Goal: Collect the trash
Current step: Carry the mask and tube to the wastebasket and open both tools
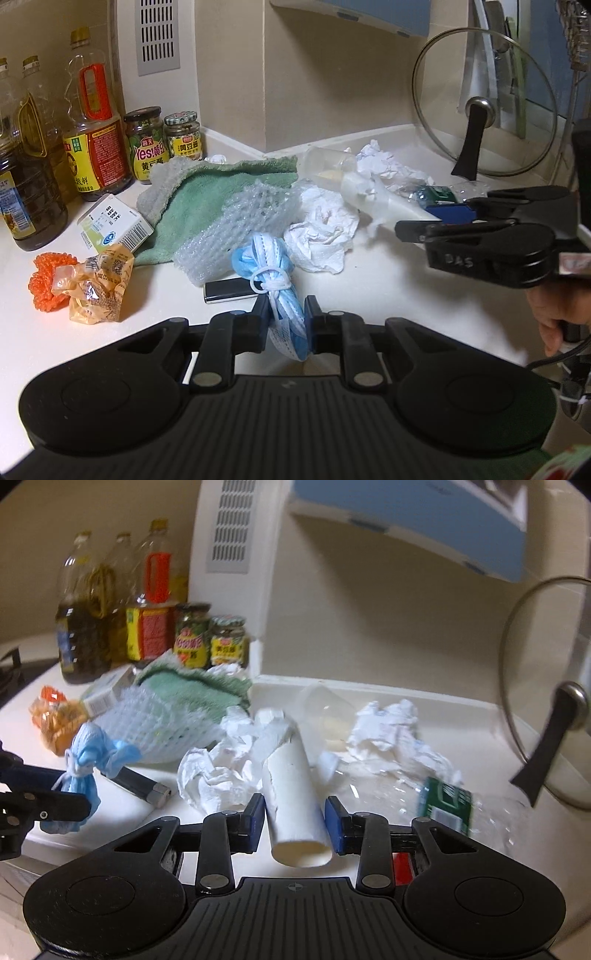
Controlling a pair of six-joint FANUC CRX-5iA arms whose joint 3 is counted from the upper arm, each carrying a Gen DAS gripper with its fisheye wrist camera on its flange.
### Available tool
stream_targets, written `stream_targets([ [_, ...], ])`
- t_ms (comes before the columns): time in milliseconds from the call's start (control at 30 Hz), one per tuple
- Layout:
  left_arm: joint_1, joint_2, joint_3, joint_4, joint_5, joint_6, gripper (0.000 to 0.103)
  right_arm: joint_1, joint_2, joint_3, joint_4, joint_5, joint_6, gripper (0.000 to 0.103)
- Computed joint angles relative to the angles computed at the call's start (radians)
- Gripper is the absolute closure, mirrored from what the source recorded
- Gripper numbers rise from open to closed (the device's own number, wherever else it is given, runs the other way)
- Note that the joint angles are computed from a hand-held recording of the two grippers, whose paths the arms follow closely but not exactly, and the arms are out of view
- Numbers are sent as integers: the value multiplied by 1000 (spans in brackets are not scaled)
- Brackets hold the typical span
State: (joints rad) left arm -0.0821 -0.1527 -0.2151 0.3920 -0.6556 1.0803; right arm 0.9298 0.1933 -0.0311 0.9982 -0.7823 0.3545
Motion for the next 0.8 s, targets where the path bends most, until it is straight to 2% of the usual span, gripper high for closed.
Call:
stream_targets([
  [100,8,-22,-30,40,-1,-42,86,17,-31,-22,1,-14,-45,68],
  [200,22,-38,-63,96,-11,-105,86,42,-38,-26,-18,-45,-34,68],
  [433,74,-91,-149,281,-65,-349,86,115,-40,-17,2,-166,-125,68],
  [633,158,-159,-221,359,-182,-485,86,224,-40,35,-28,-254,-189,68],
  [800,260,-214,-267,372,-320,-573,86,319,-40,60,-69,-271,-229,68],
])
